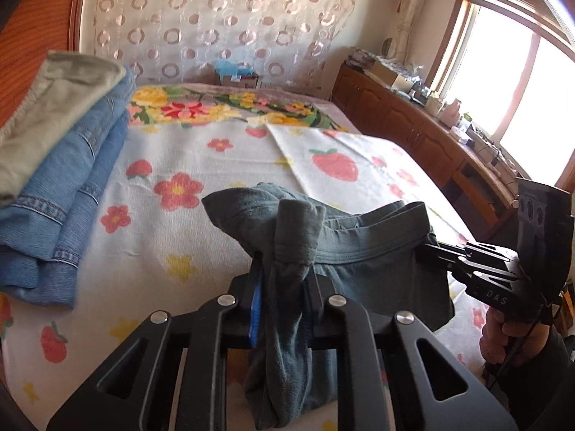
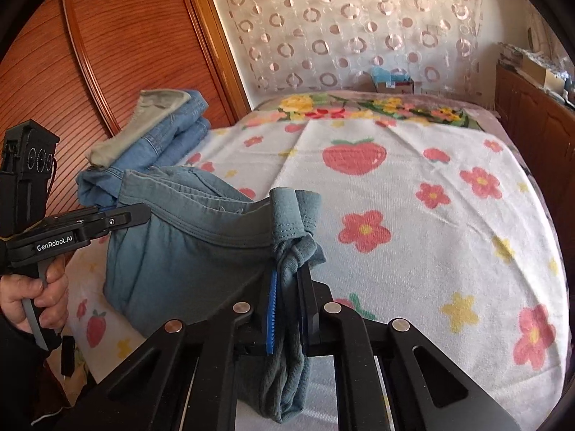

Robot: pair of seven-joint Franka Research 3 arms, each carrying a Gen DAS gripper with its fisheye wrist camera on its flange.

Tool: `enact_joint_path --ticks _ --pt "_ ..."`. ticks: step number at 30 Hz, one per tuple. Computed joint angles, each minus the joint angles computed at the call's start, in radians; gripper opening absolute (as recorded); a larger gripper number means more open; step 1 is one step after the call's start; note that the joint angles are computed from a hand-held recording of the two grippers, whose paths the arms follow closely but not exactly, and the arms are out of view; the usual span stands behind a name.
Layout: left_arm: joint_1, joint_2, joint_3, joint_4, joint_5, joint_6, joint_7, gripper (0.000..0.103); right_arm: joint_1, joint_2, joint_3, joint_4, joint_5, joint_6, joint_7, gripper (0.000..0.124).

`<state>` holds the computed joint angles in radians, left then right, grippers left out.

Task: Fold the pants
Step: 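Close both grippers together on the folded grey-blue shorts bundle, then lift the shorts with both grippers and carry them toward the jeans stack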

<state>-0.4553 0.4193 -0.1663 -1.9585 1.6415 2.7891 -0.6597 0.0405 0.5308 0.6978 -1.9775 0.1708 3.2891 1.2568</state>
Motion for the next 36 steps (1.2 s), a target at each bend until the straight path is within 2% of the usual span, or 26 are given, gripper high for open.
enact_joint_path --ticks 4,12,14,23,28,32,36 --pt "-0.013 -0.052 -0.01 -0.032 0.03 -0.044 -0.021 0.019 -0.027 -0.035 0.027 -0.054 -0.036 0.064 0.015 0.009" --pt "-0.024 -0.142 -0.043 -0.075 -0.039 -0.163 0.095 0.019 -0.106 -0.087 0.091 -0.122 -0.172 0.143 0.118 0.009" --pt "-0.025 -0.162 -0.048 -0.087 -0.044 -0.182 0.108 0.019 -0.108 -0.103 0.089 -0.129 -0.2 0.148 0.142 0.009" --pt "-0.001 -0.25 -0.073 -0.163 -0.029 -0.239 0.087 0.019 -0.078 -0.117 0.051 -0.101 -0.339 0.166 0.227 0.009" --pt "0.029 -0.279 -0.076 -0.196 -0.014 -0.242 0.072 0.019 -0.008 -0.052 -0.008 0.001 -0.405 0.132 0.239 0.009" --pt "0.052 -0.315 -0.079 -0.232 -0.001 -0.241 0.056 0.019 0.045 0.001 -0.033 0.101 -0.4 0.083 0.193 0.009" --pt "0.079 -0.36 -0.082 -0.271 0.012 -0.243 0.043 0.019 0.072 0.059 -0.018 0.198 -0.378 0.041 0.113 0.009"
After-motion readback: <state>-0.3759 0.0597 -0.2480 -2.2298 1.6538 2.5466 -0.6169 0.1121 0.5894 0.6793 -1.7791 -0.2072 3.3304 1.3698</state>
